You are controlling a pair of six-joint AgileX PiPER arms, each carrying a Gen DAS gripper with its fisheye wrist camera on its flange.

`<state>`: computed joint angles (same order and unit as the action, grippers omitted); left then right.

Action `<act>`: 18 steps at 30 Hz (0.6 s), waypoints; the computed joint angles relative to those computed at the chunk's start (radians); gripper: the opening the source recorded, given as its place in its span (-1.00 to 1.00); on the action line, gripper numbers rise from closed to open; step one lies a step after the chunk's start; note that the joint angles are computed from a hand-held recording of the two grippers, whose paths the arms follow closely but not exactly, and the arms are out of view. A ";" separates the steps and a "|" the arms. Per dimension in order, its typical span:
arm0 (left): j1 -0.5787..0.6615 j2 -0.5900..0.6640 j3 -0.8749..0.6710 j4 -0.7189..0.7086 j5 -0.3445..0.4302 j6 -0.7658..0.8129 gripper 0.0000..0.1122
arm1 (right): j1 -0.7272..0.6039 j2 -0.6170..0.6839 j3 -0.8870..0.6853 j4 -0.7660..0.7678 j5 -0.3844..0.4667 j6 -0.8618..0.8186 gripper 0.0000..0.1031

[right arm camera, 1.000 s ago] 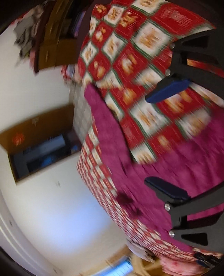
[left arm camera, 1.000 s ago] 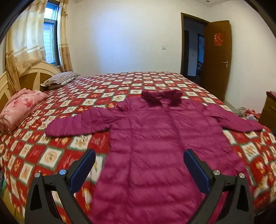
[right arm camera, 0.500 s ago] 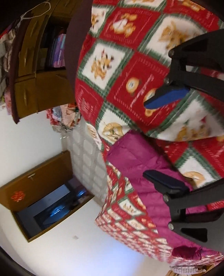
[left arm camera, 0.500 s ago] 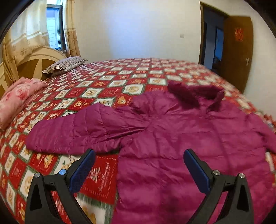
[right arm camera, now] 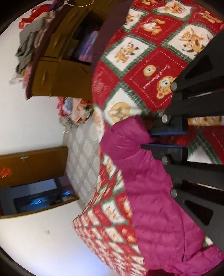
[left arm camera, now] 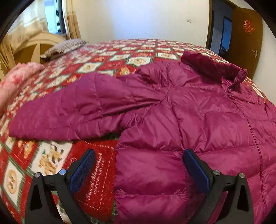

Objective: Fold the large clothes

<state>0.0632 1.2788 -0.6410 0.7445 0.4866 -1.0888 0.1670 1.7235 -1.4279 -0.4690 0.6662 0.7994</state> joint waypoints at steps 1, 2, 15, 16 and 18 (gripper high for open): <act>0.026 -0.001 0.003 -0.053 -0.026 0.050 0.81 | 0.019 0.000 -0.017 -0.013 0.003 0.009 -0.81; 0.034 -0.004 0.008 -0.070 -0.040 0.062 0.81 | 0.057 -0.017 -0.037 -0.037 0.010 0.012 -0.81; 0.064 -0.042 0.054 -0.077 -0.115 0.052 0.82 | 0.603 0.147 -0.443 0.027 0.105 -0.187 -0.81; 0.068 -0.044 0.057 -0.082 -0.122 0.058 0.81 | 0.641 0.186 -0.479 0.036 0.103 -0.196 -0.81; 0.073 -0.046 0.060 -0.086 -0.130 0.063 0.82 | 0.695 0.251 -0.527 0.063 0.091 -0.213 -0.81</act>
<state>0.1365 1.2326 -0.5807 0.6587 0.3563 -1.0261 0.8623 1.9742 -1.9552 -0.4059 0.7574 0.5867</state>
